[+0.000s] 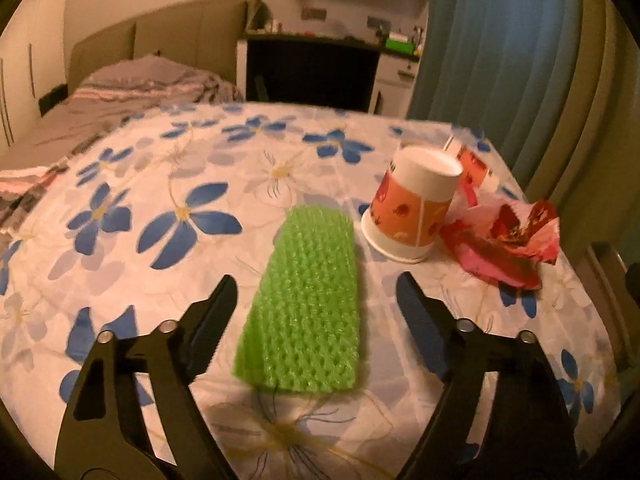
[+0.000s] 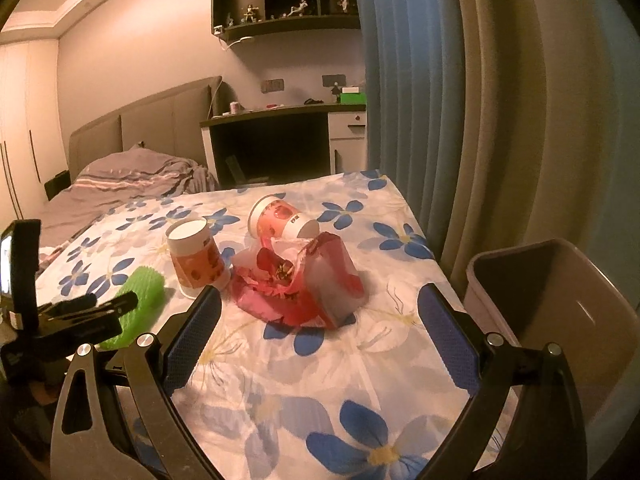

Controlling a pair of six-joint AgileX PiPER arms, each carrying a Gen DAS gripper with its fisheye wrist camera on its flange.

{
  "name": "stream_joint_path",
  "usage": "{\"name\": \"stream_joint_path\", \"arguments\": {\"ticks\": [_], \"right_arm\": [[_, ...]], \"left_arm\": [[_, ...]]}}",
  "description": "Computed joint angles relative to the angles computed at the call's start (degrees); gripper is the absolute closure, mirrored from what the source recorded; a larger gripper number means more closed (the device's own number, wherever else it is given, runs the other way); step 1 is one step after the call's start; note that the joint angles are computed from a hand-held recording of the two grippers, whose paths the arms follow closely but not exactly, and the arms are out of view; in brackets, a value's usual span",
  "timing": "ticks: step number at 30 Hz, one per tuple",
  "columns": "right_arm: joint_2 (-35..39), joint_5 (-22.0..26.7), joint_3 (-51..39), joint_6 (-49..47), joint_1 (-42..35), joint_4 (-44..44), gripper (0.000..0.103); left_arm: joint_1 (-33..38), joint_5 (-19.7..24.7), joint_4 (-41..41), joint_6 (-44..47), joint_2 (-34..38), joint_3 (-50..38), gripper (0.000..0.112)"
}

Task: Collect trash
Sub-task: 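Grasp the green foam mesh sleeve with the left gripper while the right gripper grasps the pink-red plastic bag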

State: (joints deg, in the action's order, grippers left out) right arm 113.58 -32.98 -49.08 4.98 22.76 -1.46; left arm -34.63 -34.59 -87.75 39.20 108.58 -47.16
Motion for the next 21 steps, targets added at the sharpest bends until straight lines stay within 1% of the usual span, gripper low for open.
{"name": "stream_joint_path", "arguments": {"ticks": [1, 2, 5, 6, 7, 8, 9, 10, 12, 14, 15, 16, 17, 19, 21], "right_arm": [[0.43, 0.56, -0.86, -0.08, 0.12, 0.11, 0.008], [0.91, 1.13, -1.76, -0.21, 0.24, 0.24, 0.008], [2.03, 2.37, -3.63, -1.15, 0.57, 1.18, 0.008], [2.46, 2.91, -4.41, -1.15, 0.58, 1.07, 0.008], [2.92, 3.30, -5.15, -1.63, 0.67, 1.45, 0.008], [3.43, 3.68, -5.93, -2.62, 0.87, 2.43, 0.009], [3.83, 4.04, -6.54, -2.96, 0.95, 2.74, 0.011], [4.37, 4.78, -7.50, -3.09, 0.97, 2.80, 0.011], [5.18, 5.92, -8.94, -3.75, 1.14, 3.37, 0.013], [6.27, 7.03, -10.55, -4.92, 1.37, 4.10, 0.015], [6.84, 7.63, -11.40, -5.58, 1.43, 4.55, 0.020], [7.54, 8.72, -12.60, -6.34, 1.49, 5.05, 0.023], [8.26, 10.03, -13.94, -6.43, 1.44, 5.10, 0.026], [9.47, 11.95, -16.05, -5.00, 1.02, 4.01, 0.031], [10.79, 13.70, -18.23, -5.30, 0.92, 4.72, 0.039]], "left_arm": [[0.92, 1.28, -0.76, 1.03, 0.31, -0.41, 0.039], [2.27, 3.48, -0.90, 1.64, 0.59, -0.69, 0.045], [5.09, 8.10, 0.83, -0.21, 1.10, -0.45, 0.058], [5.96, 9.22, 2.14, -2.07, 1.00, 0.05, 0.060], [6.46, 9.64, 5.13, -5.65, 0.64, 1.01, 0.065], [6.77, 9.86, 7.11, -7.89, 0.52, 1.56, 0.074], [7.00, 9.95, 8.12, -9.32, 0.48, 1.88, 0.077], [7.28, 10.29, 10.75, -12.07, 0.32, 2.40, 0.084], [7.77, 10.70, 16.20, -17.59, -0.09, 3.56, 0.092], [7.66, 9.48, 22.07, -24.07, -0.76, 5.22, 0.099], [7.58, 8.80, 23.75, -25.83, -1.01, 5.69, 0.099], [7.10, 7.47, 25.28, -27.58, -1.44, 6.43, 0.100], [6.33, 6.04, 24.76, -27.03, -1.75, 6.76, 0.100], [4.11, 3.08, 18.42, -20.93, -2.24, 6.24, 0.100], [2.15, -0.05, 14.87, -17.58, -3.18, 6.26, 0.100]]}}
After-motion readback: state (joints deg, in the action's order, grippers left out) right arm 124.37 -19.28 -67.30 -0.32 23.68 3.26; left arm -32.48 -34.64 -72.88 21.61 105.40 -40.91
